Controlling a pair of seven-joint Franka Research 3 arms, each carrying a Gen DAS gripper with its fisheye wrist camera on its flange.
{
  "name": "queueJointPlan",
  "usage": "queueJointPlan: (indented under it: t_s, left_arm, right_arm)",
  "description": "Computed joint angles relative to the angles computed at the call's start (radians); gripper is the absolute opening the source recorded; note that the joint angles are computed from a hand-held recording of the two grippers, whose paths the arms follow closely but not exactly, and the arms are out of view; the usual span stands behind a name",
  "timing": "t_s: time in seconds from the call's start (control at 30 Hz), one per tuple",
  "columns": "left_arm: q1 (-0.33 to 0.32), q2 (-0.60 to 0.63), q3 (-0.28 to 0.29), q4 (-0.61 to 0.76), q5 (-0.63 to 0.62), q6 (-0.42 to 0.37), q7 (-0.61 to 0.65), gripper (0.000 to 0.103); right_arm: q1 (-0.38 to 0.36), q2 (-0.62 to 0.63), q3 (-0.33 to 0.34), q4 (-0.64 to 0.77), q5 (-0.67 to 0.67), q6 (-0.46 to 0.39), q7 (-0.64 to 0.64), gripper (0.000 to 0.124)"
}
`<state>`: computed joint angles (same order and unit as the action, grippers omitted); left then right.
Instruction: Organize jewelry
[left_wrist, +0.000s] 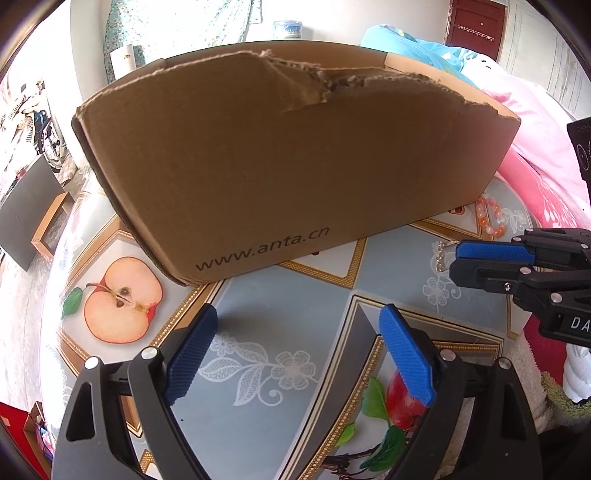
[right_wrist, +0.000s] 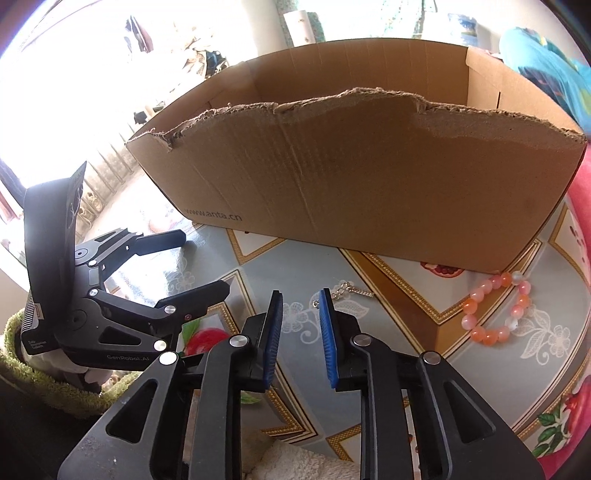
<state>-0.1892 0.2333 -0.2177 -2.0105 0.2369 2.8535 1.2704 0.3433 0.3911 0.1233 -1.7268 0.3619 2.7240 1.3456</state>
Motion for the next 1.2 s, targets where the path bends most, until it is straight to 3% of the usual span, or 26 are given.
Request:
queueJointPlan:
  t_s: [0.07,1.2]
  left_arm:
    - [-0.001,-0.001,0.001,-0.004,0.005,0.002,0.0,0.088]
    - [-0.019,0.014,0.009,0.012,0.06,-0.007,-0.041,0.09]
  right_arm:
    - [0.0,-0.02,-0.013,-0.017,-0.015,0.009,0.005,0.027]
    - [-0.016,0.04,-0.013,0.041,-0.008,-0.02,0.022,0.029]
